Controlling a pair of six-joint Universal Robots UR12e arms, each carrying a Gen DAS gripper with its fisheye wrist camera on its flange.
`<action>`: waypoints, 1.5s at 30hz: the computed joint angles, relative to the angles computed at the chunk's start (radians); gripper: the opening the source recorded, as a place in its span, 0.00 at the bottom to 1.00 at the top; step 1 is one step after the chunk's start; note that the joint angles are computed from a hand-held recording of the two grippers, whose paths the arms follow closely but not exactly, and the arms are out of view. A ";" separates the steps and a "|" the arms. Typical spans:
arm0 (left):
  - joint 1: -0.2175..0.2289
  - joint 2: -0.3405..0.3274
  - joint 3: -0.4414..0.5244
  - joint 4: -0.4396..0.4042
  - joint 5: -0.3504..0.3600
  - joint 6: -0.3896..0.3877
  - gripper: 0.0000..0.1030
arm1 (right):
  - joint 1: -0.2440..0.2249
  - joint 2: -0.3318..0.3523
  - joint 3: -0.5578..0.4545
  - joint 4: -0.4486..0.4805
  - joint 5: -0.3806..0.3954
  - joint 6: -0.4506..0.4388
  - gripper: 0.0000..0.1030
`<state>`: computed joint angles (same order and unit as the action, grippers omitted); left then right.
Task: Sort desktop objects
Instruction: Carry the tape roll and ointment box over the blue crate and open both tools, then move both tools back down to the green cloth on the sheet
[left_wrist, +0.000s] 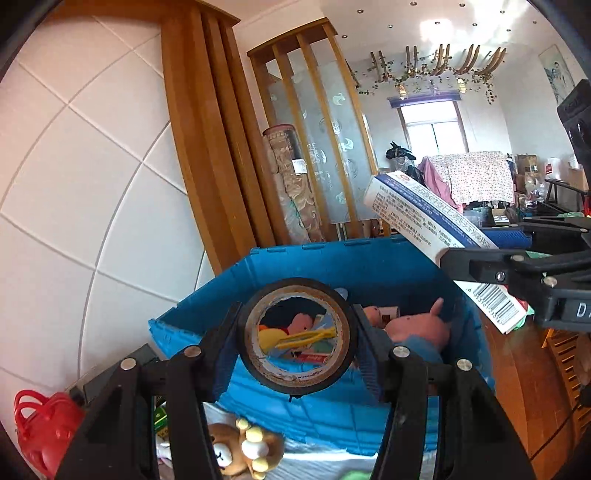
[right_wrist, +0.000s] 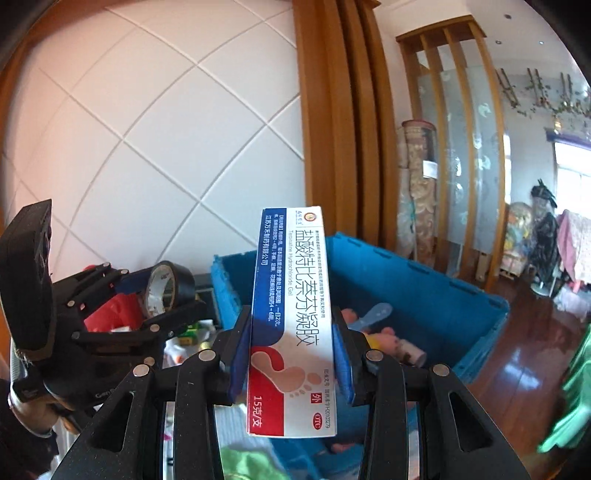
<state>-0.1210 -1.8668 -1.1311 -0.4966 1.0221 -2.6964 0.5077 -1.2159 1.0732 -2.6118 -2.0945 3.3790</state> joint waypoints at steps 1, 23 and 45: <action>-0.017 -0.015 0.023 -0.003 0.013 -0.003 0.53 | -0.011 -0.007 0.006 0.003 0.004 0.001 0.37; -0.195 -0.245 0.382 -0.085 0.482 -0.069 0.91 | -0.193 -0.048 0.050 -0.010 0.144 0.020 0.92; -0.183 -0.213 0.308 -0.006 0.594 -0.159 0.99 | -0.208 -0.095 0.129 -0.095 0.234 0.025 0.96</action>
